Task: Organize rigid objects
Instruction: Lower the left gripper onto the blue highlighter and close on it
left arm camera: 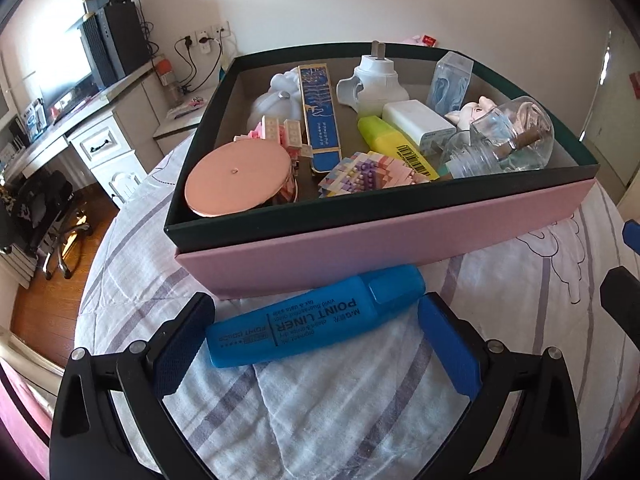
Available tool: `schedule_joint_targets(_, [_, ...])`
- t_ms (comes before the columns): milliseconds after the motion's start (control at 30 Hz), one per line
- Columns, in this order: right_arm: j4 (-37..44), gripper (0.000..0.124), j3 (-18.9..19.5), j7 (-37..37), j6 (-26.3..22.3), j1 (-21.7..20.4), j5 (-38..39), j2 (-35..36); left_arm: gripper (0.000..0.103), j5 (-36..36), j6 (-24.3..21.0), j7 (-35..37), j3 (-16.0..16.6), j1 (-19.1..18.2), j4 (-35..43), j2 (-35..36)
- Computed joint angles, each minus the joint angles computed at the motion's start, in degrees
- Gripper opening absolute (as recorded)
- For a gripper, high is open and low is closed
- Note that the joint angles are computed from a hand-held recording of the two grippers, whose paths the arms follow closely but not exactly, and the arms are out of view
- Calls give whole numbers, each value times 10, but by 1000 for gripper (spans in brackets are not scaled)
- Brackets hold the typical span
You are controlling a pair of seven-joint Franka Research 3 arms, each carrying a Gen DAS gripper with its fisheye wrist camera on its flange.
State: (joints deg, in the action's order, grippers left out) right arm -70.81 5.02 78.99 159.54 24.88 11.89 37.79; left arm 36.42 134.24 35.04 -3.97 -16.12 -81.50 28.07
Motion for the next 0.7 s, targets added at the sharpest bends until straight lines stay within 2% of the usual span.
schedule_joint_targets(133, [-6, 103, 2, -1, -3, -2, 2, -4, 92, 2, 1, -13, -1, -2, -20, -15])
schedule_joint_targets(267, [-15, 103, 4, -4, -1, -3, 5, -12, 77, 12, 29, -64, -2, -2, -76, -52])
schedule_joint_targets(300, [-18, 103, 6, -7, 0, -4, 7, -14, 76, 17, 30, -75, -3, -4, -85, -58])
schedule_joint_targets(333, [-22, 103, 7, -8, 1, -5, 8, -16, 66, 22, 26, -82, -4, -6, -92, -64])
schedule_joint_targets(367, [-24, 103, 6, -8, 1, -5, 8, -18, 60, 26, 35, -86, -7, -4, -102, -71])
schedule_joint_targets(400, [-26, 103, 6, -8, 1, -4, 9, -19, 47, 23, 45, -86, -12, -1, -109, -75])
schedule_joint_targets(433, [-29, 103, 7, -9, 2, -5, 10, -20, 44, 25, 44, -89, -14, -2, -112, -77])
schedule_joint_targets(600, [-41, 103, 7, -11, 6, -7, 14, -29, 41, 32, 48, -74, -22, -3, -111, -77])
schedule_joint_targets(700, [-52, 103, 5, -11, 10, -10, 15, -36, 52, 29, 52, -63, -25, -5, -102, -70])
